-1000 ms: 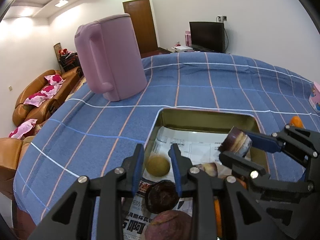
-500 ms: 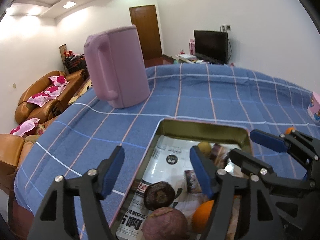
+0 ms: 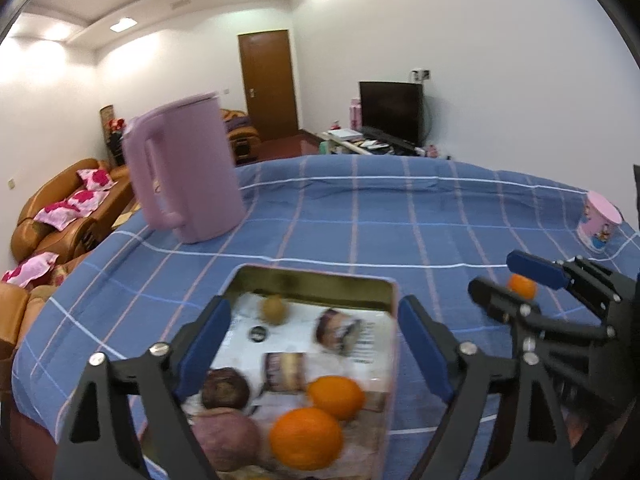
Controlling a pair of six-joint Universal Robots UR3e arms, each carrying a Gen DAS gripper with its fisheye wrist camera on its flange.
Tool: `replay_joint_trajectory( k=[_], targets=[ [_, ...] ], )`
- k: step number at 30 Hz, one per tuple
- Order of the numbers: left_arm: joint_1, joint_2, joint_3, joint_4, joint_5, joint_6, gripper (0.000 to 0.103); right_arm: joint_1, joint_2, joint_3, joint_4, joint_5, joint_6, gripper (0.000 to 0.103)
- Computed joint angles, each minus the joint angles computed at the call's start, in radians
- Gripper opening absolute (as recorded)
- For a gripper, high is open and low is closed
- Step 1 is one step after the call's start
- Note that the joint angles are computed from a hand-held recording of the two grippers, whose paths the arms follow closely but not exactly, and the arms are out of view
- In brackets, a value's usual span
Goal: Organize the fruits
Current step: 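Open the left gripper to drop the olive fruit into the tin while the right gripper releases the cake roll, then move the right gripper to the orange and close it around the orange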
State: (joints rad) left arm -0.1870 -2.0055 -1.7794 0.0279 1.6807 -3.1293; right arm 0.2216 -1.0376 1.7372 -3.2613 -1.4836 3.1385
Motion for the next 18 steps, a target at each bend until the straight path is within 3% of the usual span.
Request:
replay_joint_trajectory(
  k=[9, 18],
  targets=[
    [-0.121, -0.107, 0.167, -0.069, 0.047, -0.014, 0.09, -0.156, -0.087, 0.134, 0.003, -0.048, 0.043, 0.053],
    [-0.158, -0.198, 0.294, -0.146, 0.082, -0.038, 0.09, -0.214, -0.06, 0.113, 0.059, 0.021, 0.054, 0.053]
  ],
)
